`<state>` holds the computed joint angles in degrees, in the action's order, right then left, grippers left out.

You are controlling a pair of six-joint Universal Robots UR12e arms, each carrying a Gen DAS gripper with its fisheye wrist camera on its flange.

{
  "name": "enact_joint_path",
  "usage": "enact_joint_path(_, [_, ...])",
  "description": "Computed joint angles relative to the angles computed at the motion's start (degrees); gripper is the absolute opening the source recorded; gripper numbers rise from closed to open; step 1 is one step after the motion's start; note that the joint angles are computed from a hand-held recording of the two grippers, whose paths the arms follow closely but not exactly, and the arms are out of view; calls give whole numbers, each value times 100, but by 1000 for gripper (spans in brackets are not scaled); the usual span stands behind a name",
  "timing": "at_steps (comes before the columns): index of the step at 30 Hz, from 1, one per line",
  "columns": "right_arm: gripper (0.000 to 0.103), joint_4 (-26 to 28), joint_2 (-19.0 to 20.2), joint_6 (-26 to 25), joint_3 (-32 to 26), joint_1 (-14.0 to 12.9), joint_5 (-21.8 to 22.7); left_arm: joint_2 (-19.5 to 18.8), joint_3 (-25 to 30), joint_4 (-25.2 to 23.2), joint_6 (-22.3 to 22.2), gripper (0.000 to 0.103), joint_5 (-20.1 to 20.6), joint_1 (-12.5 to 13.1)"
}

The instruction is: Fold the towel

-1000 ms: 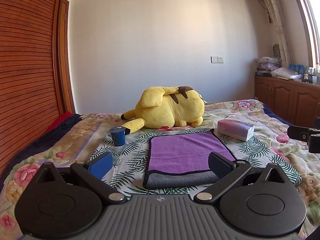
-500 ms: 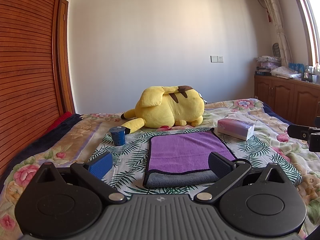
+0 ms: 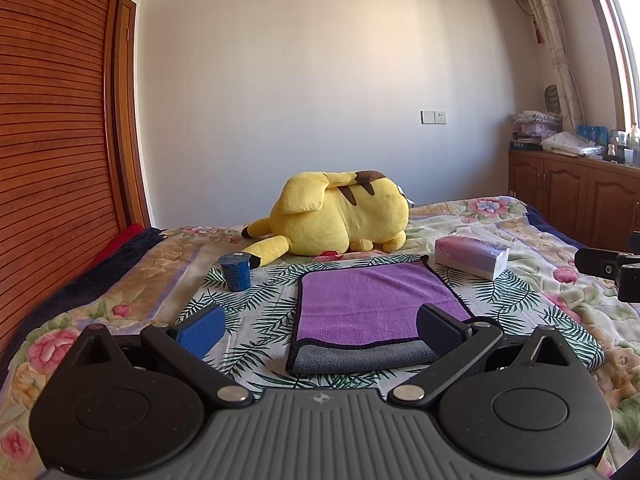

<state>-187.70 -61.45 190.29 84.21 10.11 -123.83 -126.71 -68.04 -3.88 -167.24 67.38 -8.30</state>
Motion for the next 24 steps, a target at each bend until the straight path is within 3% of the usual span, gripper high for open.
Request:
enact_joint_path(12, [103,-2,-3,-9,-3,4,-12,2,-9,3,9,87,2,-3])
enact_joint_path(24, [103,131,19,-2,-38,-8,24,32,-21,-289,232,87,17,-4])
